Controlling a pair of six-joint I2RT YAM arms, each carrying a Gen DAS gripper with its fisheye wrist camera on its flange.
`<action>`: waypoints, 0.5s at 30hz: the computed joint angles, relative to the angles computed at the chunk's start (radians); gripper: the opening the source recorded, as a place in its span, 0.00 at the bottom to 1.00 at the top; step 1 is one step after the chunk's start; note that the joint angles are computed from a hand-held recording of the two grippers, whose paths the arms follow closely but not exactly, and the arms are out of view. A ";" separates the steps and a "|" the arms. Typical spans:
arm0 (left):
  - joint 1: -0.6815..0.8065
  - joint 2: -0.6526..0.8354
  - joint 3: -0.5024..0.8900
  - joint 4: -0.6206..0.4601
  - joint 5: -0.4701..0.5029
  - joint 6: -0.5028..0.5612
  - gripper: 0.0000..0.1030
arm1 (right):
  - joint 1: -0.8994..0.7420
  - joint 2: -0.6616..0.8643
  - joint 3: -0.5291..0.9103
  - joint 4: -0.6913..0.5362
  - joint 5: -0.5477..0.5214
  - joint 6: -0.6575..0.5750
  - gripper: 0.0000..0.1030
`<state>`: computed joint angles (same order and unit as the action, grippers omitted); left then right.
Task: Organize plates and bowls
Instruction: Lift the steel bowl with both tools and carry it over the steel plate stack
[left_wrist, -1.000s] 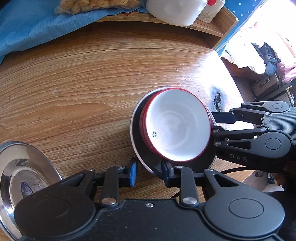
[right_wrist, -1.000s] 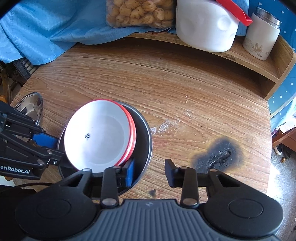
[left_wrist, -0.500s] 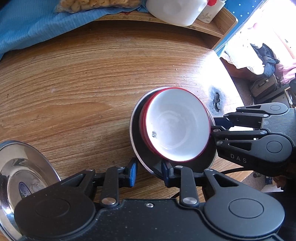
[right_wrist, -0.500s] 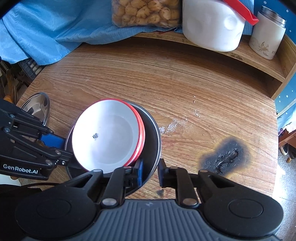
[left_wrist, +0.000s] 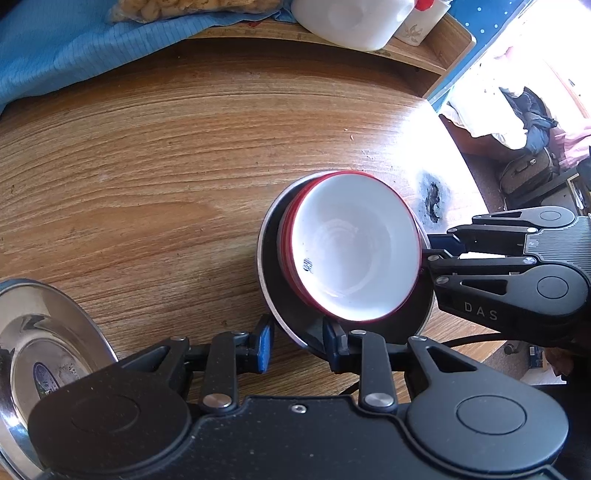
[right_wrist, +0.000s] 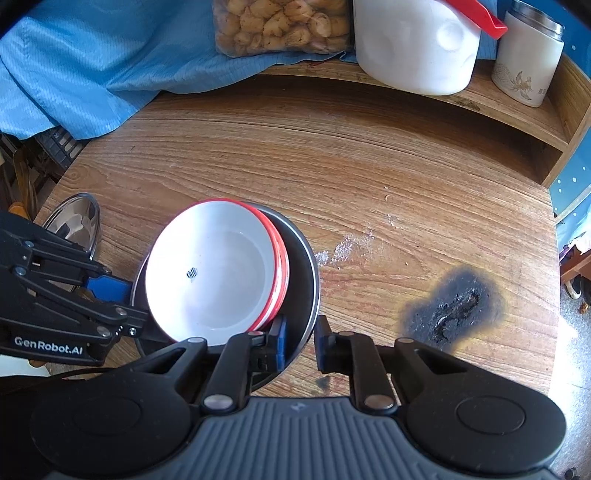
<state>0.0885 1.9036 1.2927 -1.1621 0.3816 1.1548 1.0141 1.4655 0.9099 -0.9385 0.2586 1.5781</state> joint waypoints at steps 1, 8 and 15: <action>-0.003 0.000 -0.002 0.002 -0.003 -0.004 0.31 | 0.001 -0.003 -0.003 0.002 0.000 0.006 0.16; -0.020 -0.019 -0.033 0.042 -0.016 -0.028 0.28 | 0.003 -0.010 -0.012 0.013 -0.004 0.018 0.16; -0.013 -0.019 -0.036 0.051 -0.008 -0.055 0.25 | 0.004 -0.003 -0.014 0.029 -0.014 0.020 0.20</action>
